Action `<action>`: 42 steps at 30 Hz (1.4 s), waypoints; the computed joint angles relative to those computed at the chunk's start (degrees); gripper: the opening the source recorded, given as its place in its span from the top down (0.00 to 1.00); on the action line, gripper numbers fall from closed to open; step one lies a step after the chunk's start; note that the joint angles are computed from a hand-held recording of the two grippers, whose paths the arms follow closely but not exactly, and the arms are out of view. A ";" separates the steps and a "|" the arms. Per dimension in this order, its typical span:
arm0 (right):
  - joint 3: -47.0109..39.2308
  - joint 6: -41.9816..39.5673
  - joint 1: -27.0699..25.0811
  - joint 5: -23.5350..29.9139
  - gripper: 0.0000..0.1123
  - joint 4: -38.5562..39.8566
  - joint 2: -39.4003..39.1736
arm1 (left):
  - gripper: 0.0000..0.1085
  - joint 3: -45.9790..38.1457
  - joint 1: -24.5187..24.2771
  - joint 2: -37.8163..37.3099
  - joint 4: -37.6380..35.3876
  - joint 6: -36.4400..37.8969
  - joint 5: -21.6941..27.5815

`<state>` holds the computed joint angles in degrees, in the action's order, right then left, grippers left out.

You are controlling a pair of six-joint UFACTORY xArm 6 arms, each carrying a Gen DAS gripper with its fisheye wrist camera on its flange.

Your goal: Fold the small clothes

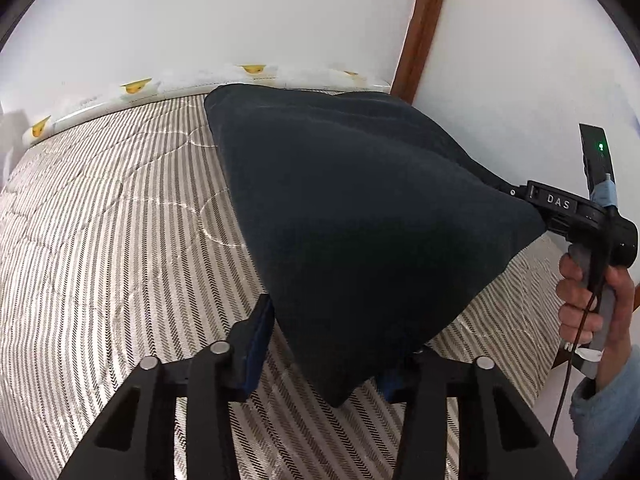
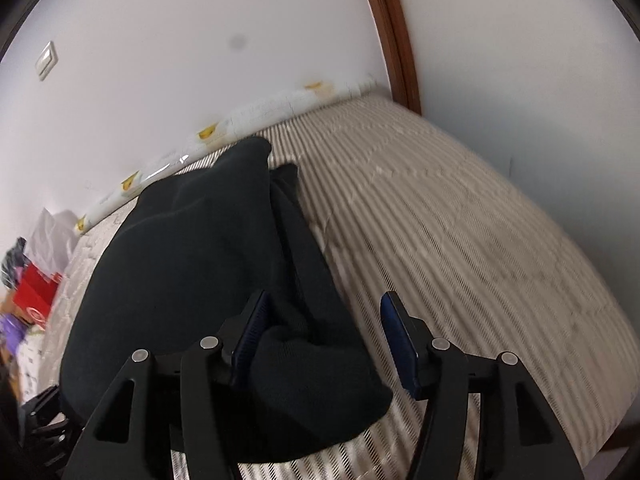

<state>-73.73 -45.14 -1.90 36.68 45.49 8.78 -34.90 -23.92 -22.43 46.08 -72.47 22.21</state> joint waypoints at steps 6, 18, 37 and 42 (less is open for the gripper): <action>0.96 -0.45 2.54 -2.48 0.78 0.68 -0.13 | 0.75 1.04 1.90 -1.64 2.79 -2.59 -1.15; 2.10 3.34 13.18 -5.94 0.82 0.72 -1.88 | 0.80 10.71 11.40 -18.53 -3.54 2.41 3.00; 8.37 -3.13 14.61 -5.82 0.90 2.43 -7.72 | 0.74 17.00 12.40 -29.61 -12.66 11.55 14.60; 7.97 -7.27 11.76 -0.69 0.87 5.17 -10.56 | 0.68 19.45 10.45 -34.97 -16.27 14.77 16.32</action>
<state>-65.76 -52.41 9.87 35.99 50.66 -1.77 -15.45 -13.47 -57.41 29.80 -57.71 38.53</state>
